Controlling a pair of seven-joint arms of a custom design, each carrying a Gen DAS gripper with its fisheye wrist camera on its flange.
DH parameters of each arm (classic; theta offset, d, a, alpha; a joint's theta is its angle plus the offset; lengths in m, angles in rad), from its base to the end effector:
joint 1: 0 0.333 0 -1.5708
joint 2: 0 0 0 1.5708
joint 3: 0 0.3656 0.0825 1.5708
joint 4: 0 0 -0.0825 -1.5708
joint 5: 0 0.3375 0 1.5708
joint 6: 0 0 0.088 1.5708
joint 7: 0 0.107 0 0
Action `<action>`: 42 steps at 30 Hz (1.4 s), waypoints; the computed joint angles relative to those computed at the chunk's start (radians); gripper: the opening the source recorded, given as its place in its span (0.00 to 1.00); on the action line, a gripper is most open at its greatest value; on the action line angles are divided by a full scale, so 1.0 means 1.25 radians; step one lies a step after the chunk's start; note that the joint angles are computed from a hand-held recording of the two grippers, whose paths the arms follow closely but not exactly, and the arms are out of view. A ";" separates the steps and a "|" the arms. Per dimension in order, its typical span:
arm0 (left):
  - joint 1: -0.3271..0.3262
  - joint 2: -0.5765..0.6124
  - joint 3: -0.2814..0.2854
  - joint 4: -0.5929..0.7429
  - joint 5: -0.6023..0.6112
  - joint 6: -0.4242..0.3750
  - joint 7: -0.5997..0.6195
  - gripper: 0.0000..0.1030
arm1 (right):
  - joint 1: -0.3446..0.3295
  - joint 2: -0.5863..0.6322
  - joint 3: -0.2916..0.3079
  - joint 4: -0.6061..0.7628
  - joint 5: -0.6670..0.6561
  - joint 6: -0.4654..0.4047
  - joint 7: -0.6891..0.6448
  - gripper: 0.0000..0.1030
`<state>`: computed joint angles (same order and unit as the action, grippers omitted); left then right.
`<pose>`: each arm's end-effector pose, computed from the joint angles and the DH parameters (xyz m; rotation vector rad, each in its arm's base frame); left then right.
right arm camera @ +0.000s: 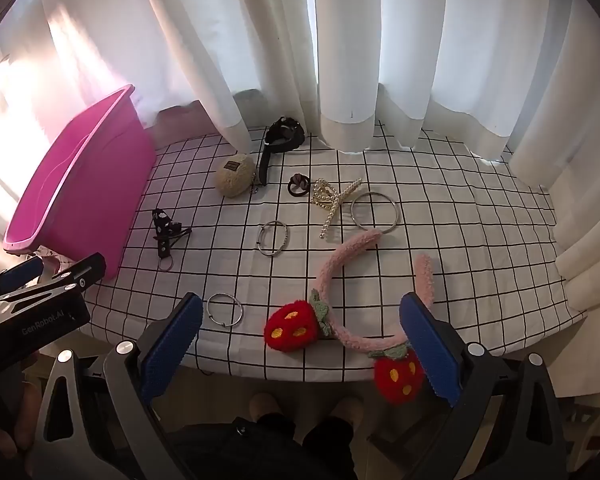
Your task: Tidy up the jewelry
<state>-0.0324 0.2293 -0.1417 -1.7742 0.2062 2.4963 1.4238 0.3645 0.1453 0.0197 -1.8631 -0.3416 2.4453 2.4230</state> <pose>0.6239 -0.1015 0.5522 -1.7687 2.0537 -0.4490 0.5569 0.2239 0.5549 -1.6653 2.1532 -0.4698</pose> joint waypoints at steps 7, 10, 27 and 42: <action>-0.001 0.000 0.001 0.000 0.008 0.000 -0.004 0.94 | 0.001 -0.002 0.001 -0.005 0.001 0.003 0.002 0.92; -0.001 0.000 0.001 0.000 0.008 0.000 -0.004 0.94 | 0.000 -0.004 0.001 -0.009 0.001 0.006 0.003 0.92; 0.002 -0.006 0.001 0.000 0.001 -0.004 0.003 0.94 | -0.003 -0.009 0.004 -0.018 0.006 0.010 0.004 0.92; 0.002 -0.008 0.001 -0.004 0.001 -0.003 0.002 0.94 | -0.001 -0.008 0.004 -0.020 0.009 0.014 0.006 0.92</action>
<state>-0.0299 0.2193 -0.1407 -1.7794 0.2078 2.4931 1.4261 0.3630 0.1355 0.0249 -1.8876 -0.3307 2.4626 2.4309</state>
